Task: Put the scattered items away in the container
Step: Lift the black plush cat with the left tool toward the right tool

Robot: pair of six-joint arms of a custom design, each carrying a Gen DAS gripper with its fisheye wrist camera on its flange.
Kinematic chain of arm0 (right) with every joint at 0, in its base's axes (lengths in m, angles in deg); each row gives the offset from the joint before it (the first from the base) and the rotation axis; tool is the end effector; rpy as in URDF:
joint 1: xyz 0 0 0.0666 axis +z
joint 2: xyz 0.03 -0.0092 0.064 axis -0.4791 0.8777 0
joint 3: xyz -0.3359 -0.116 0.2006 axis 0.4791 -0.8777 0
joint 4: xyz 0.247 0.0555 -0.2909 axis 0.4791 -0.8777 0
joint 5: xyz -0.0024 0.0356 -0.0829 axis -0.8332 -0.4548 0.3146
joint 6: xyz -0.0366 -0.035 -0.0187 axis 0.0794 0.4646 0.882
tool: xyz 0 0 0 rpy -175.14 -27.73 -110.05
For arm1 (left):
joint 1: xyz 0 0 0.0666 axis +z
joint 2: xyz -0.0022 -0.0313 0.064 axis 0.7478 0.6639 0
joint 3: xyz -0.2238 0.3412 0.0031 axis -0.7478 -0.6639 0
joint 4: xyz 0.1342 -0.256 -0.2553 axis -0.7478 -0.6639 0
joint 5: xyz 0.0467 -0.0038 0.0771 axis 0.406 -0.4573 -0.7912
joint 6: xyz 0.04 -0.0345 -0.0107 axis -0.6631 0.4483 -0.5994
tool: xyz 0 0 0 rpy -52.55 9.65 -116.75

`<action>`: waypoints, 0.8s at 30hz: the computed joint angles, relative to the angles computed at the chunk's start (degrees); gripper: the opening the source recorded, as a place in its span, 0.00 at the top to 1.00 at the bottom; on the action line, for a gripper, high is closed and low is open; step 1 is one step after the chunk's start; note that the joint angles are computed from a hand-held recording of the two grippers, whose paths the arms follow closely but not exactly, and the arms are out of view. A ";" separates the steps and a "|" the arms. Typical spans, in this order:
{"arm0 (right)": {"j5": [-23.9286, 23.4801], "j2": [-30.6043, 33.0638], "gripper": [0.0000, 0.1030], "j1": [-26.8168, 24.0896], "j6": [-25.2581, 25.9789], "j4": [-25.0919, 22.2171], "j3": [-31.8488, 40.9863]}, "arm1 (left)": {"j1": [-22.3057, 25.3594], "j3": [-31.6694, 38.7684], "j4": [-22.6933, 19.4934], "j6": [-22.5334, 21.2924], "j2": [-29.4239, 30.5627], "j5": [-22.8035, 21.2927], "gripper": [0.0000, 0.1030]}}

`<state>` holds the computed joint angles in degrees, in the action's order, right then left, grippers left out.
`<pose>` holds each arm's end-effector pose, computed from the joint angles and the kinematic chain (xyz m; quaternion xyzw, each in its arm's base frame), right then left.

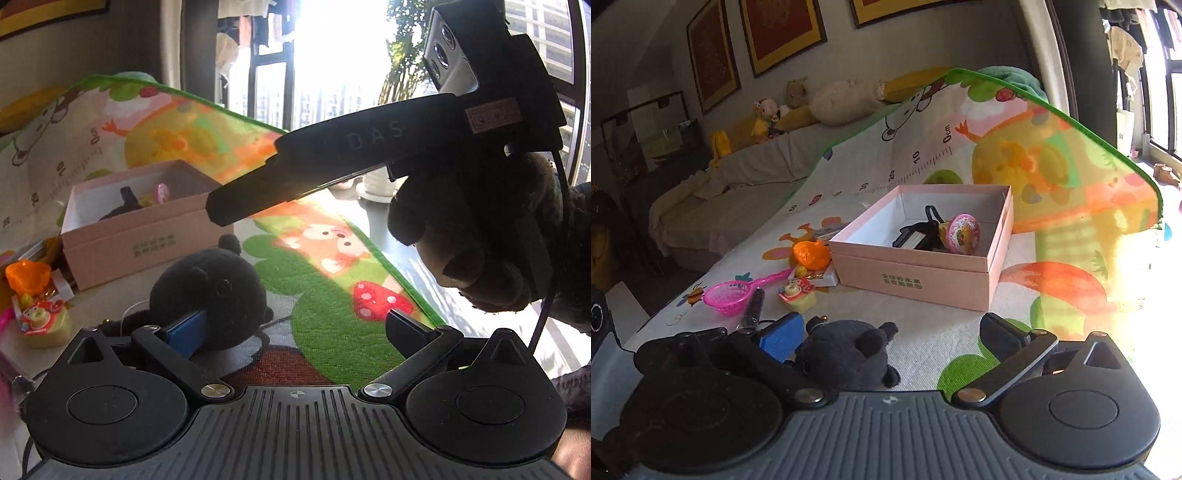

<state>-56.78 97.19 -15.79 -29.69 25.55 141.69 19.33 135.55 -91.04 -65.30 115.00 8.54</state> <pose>0.7006 0.1801 0.3521 -0.2936 0.8169 0.2839 0.4073 0.5597 -0.3097 0.2952 0.1794 0.8592 -0.1146 0.4652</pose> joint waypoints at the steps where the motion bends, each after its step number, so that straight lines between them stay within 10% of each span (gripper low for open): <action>1: -0.24 1.04 0.05 0.56 1.08 -1.62 1.87 | -0.05 0.08 -0.28 -0.12 0.03 -0.24 0.00; 6: 9.63 3.11 0.08 2.93 7.78 0.43 2.48 | 0.90 -1.13 -0.43 1.01 -1.26 -1.80 0.00; 14: 19.48 8.01 0.08 1.01 2.05 0.37 7.24 | 2.02 1.36 -2.40 4.18 0.18 -2.60 0.00; 24: 15.97 2.36 0.05 -1.23 2.20 10.72 -2.98 | 2.01 6.41 -3.99 3.56 3.34 1.04 0.00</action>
<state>-40.81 99.55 -17.02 -27.49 36.27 138.71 21.33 141.96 -95.03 -61.73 118.34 9.58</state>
